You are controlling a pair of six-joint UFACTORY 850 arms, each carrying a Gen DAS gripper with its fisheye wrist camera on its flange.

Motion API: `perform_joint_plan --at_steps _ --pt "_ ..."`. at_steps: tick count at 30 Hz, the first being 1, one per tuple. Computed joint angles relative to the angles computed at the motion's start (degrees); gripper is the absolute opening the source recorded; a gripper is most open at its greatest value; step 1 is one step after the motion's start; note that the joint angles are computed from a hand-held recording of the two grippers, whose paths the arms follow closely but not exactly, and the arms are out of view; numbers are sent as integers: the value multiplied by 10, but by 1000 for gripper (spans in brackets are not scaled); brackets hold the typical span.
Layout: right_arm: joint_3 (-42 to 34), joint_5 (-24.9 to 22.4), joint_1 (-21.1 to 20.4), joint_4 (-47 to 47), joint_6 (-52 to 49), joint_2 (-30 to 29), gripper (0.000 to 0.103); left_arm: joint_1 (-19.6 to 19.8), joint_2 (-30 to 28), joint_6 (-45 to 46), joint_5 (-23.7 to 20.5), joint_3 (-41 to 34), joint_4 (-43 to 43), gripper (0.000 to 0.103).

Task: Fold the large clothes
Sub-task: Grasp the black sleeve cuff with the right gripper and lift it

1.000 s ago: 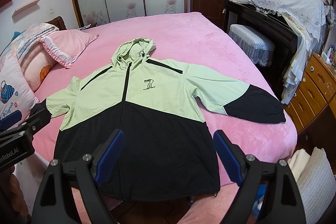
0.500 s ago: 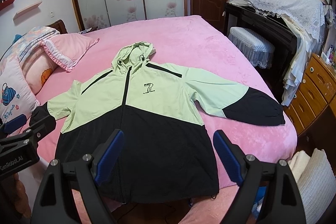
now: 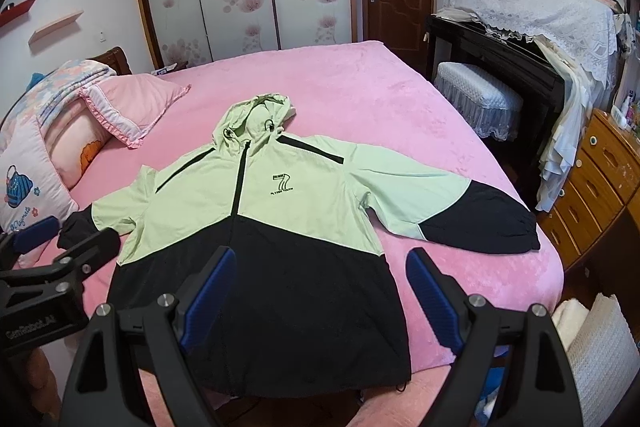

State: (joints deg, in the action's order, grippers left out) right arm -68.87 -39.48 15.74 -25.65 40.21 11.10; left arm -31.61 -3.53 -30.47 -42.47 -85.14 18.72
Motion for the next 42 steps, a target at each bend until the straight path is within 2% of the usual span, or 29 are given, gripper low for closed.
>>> perform_joint_plan --at_steps 2,6,17,22,26,29,33,40,42 --pt "5 11 -3 -3 1 8 88 1 -4 15 3 -5 -16 102" --pt "6 25 -10 -17 7 16 88 -8 -11 2 3 -16 11 102" --pt "-7 58 -59 19 -33 23 88 -20 -50 -20 -5 -83 47 102" --pt "-7 51 -65 -59 24 24 88 -26 -69 -53 7 -106 83 102" --pt "18 72 -71 -159 105 40 88 -28 -80 -56 25 -115 75 102" --pt "29 75 -84 -211 150 45 88 -46 -93 -104 26 -120 142 102" --pt "21 80 -122 -145 72 31 88 -71 -121 -128 16 -137 214 102" --pt "26 110 -198 -18 -37 11 88 -87 -179 -67 54 -189 175 102" --pt "34 113 -207 -32 -21 7 88 -94 -202 -50 62 -206 173 102"
